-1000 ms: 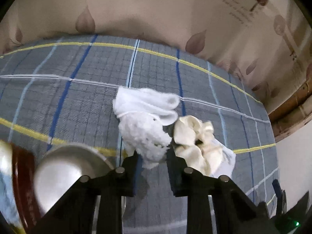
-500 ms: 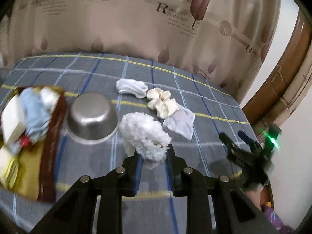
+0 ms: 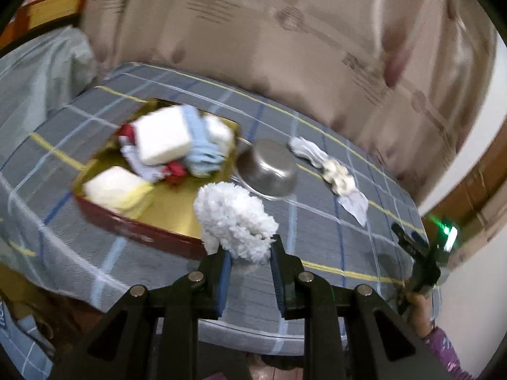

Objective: Organize soft objects
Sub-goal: 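Carry the fluffy white cloth with the left gripper over the gold tray, then release the fluffy cloth into the tray with the left gripper while the right gripper grasps the printed white pad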

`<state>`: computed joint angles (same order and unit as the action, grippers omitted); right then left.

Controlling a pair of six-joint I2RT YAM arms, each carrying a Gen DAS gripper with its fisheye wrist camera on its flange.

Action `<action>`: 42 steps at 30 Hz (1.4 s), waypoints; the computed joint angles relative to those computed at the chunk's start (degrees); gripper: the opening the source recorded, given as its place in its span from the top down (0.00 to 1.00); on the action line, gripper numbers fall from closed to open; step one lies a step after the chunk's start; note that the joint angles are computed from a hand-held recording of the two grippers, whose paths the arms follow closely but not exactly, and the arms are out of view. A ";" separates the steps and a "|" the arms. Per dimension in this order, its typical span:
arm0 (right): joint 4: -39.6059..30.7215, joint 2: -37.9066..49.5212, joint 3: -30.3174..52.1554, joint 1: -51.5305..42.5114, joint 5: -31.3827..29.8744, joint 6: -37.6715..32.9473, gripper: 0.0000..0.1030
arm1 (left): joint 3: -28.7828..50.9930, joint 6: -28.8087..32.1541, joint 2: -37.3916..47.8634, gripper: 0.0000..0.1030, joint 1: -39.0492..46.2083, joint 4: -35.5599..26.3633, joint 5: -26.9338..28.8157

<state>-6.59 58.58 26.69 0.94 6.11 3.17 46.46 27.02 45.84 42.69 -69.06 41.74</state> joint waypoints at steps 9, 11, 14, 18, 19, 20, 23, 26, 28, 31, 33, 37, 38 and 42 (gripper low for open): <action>-1.49 2.90 1.59 1.35 0.70 -1.17 0.00 | 3.66 6.85 6.68 0.77 11.57 0.76 5.88; -2.92 4.59 2.97 2.11 -0.27 -2.58 0.00 | 3.04 4.31 6.12 0.77 10.76 4.12 5.08; -4.38 7.59 5.37 5.78 -0.10 -4.73 0.00 | 1.99 2.26 6.86 0.77 9.96 7.91 4.28; -6.92 13.70 11.28 9.11 -2.67 -1.46 0.00 | 0.32 0.23 9.07 0.77 8.43 11.39 2.25; -7.11 15.03 12.54 10.05 -2.24 -0.29 0.00 | 0.18 -0.19 9.98 0.77 8.15 12.09 1.74; -7.99 17.52 14.75 11.55 -0.02 1.23 0.00 | 0.17 -0.43 10.60 0.77 8.20 12.35 1.78; -11.32 25.66 21.76 12.58 -0.77 5.03 0.00 | 0.27 -0.94 11.92 0.77 8.45 13.13 2.10; -12.38 31.03 26.30 12.84 -2.21 9.02 0.00 | 0.21 -1.57 12.24 0.77 7.83 14.02 1.72; -14.70 34.99 30.07 13.47 -0.75 11.02 0.00 | 0.07 -1.97 12.50 0.77 7.23 14.63 1.32; -15.35 37.81 32.30 13.46 -0.43 13.06 0.02 | -0.13 -2.07 12.81 0.77 6.65 14.92 1.08; -14.25 38.50 32.31 12.82 -1.92 13.72 0.10 | -0.29 -2.19 12.84 0.76 6.25 15.23 0.69; -14.80 35.53 30.87 11.24 -5.01 11.39 0.79 | -0.05 -2.14 13.11 0.76 6.35 15.02 0.87; -15.02 34.73 30.23 10.63 -5.57 10.87 0.80 | 0.00 -2.20 13.06 0.76 6.42 15.03 0.90; -15.30 30.11 26.06 8.56 -6.93 8.48 0.85 | -0.02 -1.75 12.98 0.76 6.84 14.91 1.18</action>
